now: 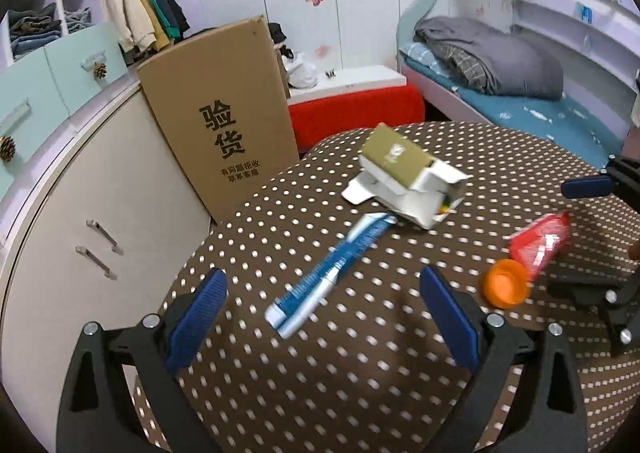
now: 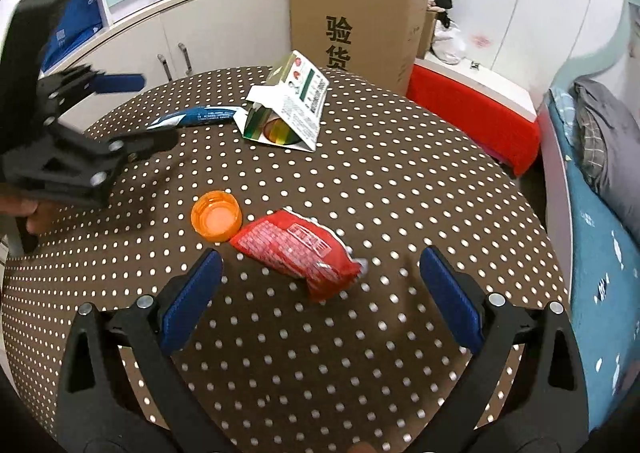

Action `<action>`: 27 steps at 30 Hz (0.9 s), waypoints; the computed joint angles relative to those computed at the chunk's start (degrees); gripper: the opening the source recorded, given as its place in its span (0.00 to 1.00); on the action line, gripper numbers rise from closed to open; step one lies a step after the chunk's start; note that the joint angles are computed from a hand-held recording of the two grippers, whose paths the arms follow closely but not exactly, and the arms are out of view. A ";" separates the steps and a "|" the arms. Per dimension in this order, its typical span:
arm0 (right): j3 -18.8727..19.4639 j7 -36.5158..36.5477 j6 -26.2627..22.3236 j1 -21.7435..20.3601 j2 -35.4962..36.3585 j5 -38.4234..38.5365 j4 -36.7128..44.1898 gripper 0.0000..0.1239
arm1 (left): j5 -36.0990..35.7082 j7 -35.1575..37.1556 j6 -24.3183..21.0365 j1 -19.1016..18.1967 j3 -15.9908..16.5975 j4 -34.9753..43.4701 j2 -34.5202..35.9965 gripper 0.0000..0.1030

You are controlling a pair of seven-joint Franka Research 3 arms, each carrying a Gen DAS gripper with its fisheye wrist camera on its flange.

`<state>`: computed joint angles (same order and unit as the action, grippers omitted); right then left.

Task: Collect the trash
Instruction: 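Grasp the blue toothbrush with the left tool while the right tool grasps the red wrapper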

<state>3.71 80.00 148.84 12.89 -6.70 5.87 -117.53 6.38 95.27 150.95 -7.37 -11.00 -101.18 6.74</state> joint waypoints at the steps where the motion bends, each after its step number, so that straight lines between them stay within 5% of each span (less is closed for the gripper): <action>1: -0.05 -0.60 0.14 0.15 0.26 0.46 0.16 0.76 | -0.09 0.78 -0.54 0.08 -0.04 1.22 1.02 0.92; 4: -0.28 -2.04 0.27 0.41 1.49 2.03 0.62 0.67 | 0.11 3.98 -2.89 0.17 -0.42 4.91 4.02 0.92; 7: -0.32 -2.86 1.26 0.58 1.13 3.15 0.08 0.57 | -1.76 8.50 -4.09 0.80 -1.41 6.53 5.44 0.77; 8: -0.33 -3.31 1.44 0.67 1.05 3.51 -0.03 0.54 | -6.38 11.80 -5.93 2.03 -2.56 7.49 5.77 0.64; 10: -0.32 -3.69 2.15 0.73 0.90 4.07 -0.29 0.31 | -13.43 15.34 -8.56 3.50 -3.70 8.93 6.36 0.45; 13: -0.23 -1.38 3.17 0.34 0.67 3.41 -0.76 0.15 | -13.47 15.52 -8.44 2.75 -2.96 8.35 5.77 0.10; 27: -3.37 -6.06 6.07 1.02 -11.11 21.82 -11.07 0.14 | -20.65 14.31 -4.49 -1.00 -0.13 -9.18 -10.95 0.07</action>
<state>0.35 73.93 154.92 13.90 -17.81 27.69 -128.61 -14.27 109.58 146.46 -8.37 -11.14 -110.36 -4.22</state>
